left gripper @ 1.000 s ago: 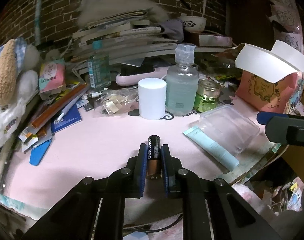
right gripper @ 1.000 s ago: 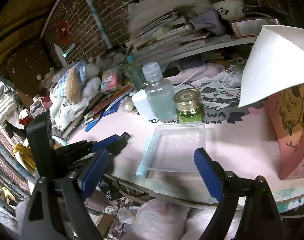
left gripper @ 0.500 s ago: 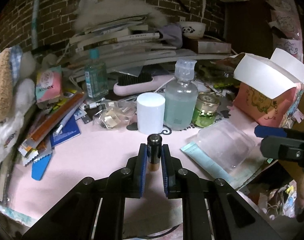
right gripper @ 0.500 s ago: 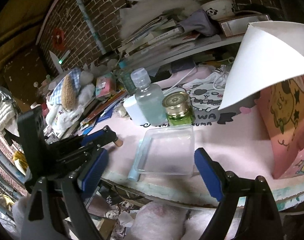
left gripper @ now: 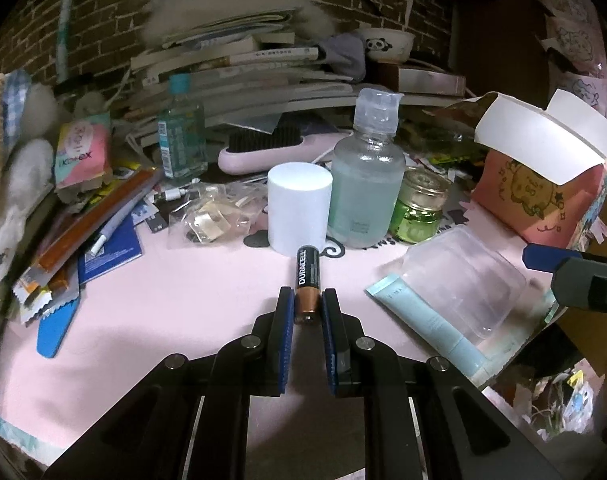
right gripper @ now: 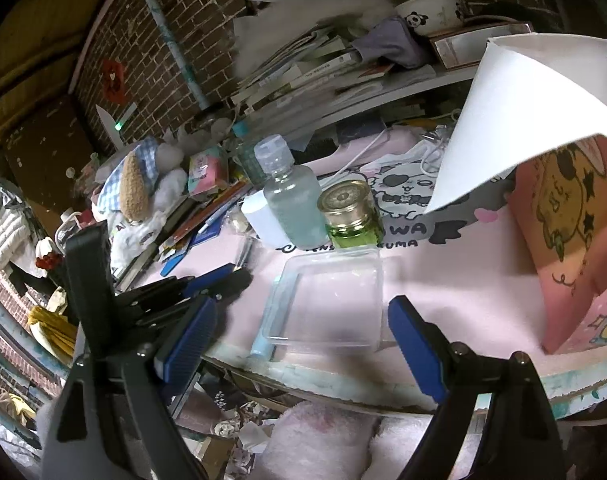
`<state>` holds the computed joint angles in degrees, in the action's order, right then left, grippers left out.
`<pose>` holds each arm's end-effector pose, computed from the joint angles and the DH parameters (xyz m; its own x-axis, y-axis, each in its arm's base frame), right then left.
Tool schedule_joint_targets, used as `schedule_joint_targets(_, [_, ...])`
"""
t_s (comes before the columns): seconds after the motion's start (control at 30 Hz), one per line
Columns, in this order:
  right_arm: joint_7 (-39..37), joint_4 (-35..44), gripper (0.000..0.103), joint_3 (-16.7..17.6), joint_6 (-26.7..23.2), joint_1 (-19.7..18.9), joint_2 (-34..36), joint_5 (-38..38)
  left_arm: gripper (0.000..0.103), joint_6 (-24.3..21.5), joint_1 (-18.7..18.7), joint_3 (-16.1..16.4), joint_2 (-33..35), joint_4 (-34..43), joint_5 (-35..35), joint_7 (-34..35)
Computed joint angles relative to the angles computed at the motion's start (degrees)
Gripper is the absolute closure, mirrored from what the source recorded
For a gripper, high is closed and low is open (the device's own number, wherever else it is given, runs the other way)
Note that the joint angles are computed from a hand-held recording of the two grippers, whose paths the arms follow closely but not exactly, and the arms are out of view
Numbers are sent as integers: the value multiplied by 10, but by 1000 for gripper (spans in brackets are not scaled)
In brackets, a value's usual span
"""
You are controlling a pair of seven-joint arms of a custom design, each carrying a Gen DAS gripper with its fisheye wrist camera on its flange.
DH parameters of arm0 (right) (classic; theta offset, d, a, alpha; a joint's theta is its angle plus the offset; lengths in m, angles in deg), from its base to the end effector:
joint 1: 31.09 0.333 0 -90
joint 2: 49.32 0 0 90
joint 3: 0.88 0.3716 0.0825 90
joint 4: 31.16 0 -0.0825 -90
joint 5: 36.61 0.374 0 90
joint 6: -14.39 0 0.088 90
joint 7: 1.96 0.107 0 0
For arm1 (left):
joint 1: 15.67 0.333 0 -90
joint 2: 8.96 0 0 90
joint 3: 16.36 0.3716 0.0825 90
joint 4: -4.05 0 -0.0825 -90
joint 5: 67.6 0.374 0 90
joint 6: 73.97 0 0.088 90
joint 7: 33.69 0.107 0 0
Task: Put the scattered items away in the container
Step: 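Move the left gripper to the Duracell battery and grasp it, then carry the battery into the white paper box and open the left gripper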
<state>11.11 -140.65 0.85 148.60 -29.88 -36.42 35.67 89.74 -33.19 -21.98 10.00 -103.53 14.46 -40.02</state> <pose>0.6356 0.0459 0.4686 0.6203 -0.6828 -0.3861 -0.6516 -0.1745 -0.7383 0.5840 -0.3010 0.4341 -0.0216 -0.9981 0.0577 -0.6119 -0.0324 -0.7903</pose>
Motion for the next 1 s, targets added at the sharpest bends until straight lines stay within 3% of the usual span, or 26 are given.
schedule_joint_targets(0.1, [2, 0, 17, 0, -2, 0, 1, -1, 94, -2, 3, -4, 2, 2, -27, 34])
schedule_joint_targets(0.37, [5, 0, 17, -1, -9, -2, 3, -7, 86, -7, -9, 8, 24, 32, -6, 35])
schedule_joint_targets(0.47, [6, 0, 17, -1, -8, -2, 3, -7, 87, -6, -10, 10, 28, 37, -6, 36])
schedule_joint_targets(0.53, [5, 1, 17, -1, -7, -3, 3, -6, 95, -11, -10, 8, 29, 39, -17, 55])
schedule_joint_targets(0.77, [7, 3, 17, -1, -6, -4, 5, -5, 95, -23, -13, 3, 26, 42, -77, 122])
schedule_joint_targets(1.0, [2, 7, 17, 1, 12, -3, 10, 7, 95, -25, -18, 4, 0, 45, -75, 132])
